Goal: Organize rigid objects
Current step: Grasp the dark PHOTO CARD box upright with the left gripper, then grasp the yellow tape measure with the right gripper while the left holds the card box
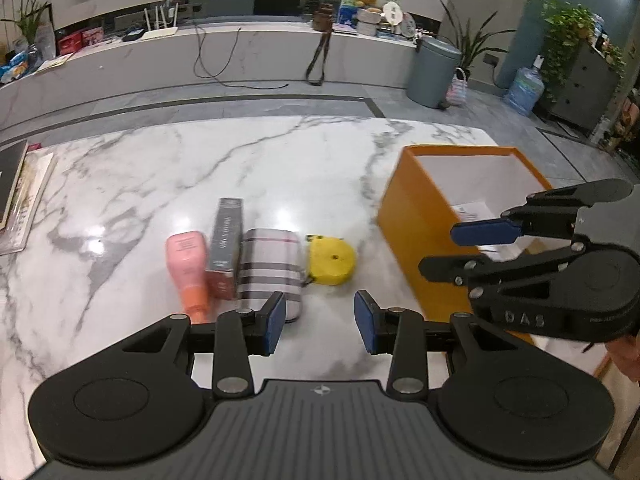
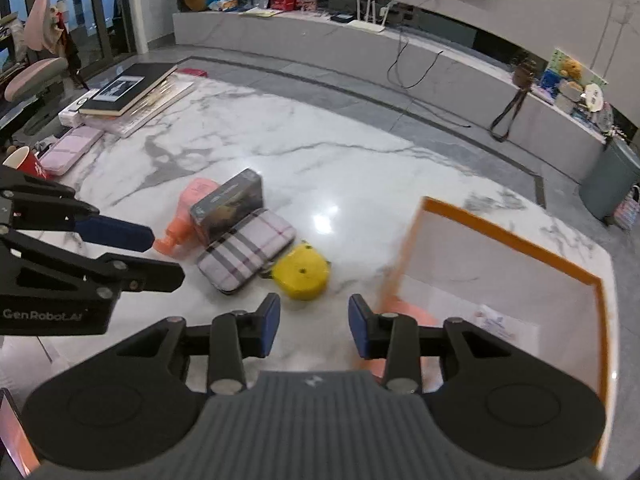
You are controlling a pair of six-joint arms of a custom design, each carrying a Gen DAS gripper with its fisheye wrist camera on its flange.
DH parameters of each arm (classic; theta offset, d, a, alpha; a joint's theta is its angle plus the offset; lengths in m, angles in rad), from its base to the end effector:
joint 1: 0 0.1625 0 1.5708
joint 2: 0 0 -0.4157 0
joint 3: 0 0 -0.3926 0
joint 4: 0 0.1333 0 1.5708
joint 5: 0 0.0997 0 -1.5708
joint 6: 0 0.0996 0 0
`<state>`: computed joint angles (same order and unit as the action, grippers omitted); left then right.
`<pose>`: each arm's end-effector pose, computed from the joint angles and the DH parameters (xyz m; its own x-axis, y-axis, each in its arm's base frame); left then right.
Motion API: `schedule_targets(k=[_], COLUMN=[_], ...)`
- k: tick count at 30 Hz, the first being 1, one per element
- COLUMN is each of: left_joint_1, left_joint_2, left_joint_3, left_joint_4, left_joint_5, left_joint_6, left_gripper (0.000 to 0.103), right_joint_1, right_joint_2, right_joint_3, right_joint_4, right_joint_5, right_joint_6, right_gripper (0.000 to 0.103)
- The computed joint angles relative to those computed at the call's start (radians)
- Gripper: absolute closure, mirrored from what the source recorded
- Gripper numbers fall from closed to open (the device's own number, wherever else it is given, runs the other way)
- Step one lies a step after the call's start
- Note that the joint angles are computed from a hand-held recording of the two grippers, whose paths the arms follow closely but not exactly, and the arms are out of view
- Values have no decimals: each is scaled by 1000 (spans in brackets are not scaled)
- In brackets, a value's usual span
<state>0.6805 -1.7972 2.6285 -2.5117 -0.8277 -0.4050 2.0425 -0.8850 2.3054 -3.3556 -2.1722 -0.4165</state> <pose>-0.0901 -0.3311 0.2155 -0.7831 0.2368 -0.5750 0.5049 0.7820 -0.3655 0.2705 -0.3610 0.0548 -0.5837 -0.5151 0.6276 -0.7225 0.6822 -0.1121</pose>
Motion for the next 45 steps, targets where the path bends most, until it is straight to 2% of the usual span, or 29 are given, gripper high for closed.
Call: schedule_targets(k=[7,9,15,20,27,30,32,37,40,43,45], left_joint_1=[86,113,167,223,295,321,332,322,336,334,328], left_joint_2=[30,43,111,195,317,350,373,425,431,446,456], left_joint_3=[9,5,-1,-31,-92,-113,-125,-126,-135,-134,-135], left_joint_4=[-123,-154,-291,-399,-504,-516,-527,-587,-581,-596,-585], left_joint_5=[-2,-3,18,22,6,-11,-13,36,26,38,53], left_joint_6=[95,118,186,252,334,347,354,397,394,415,416], left_gripper=[58,55,38,37,37,39,45,57,61,63,69], right_joint_1=[-11,-17,-33,-46,-70,-80,-84,-91,-101,-107,-114], right_joint_2=[81,94,144,194,247,261,266,289,298,300,295], right_joint_3=[-60,-77,-132,-184,-262,-284,-305,-353,-360,-358,-356], right_joint_4=[23,33,51,68,132,163,210,293,302,283,284], right_joint_5=[15,18,21,25,-20,-35,-48,-76,-71,-65,-54], right_joint_6=[15,25,42,51,87,110,151,234,271,273,287], right_gripper=[58,57,53,53,50,43,43,43,43,44,47])
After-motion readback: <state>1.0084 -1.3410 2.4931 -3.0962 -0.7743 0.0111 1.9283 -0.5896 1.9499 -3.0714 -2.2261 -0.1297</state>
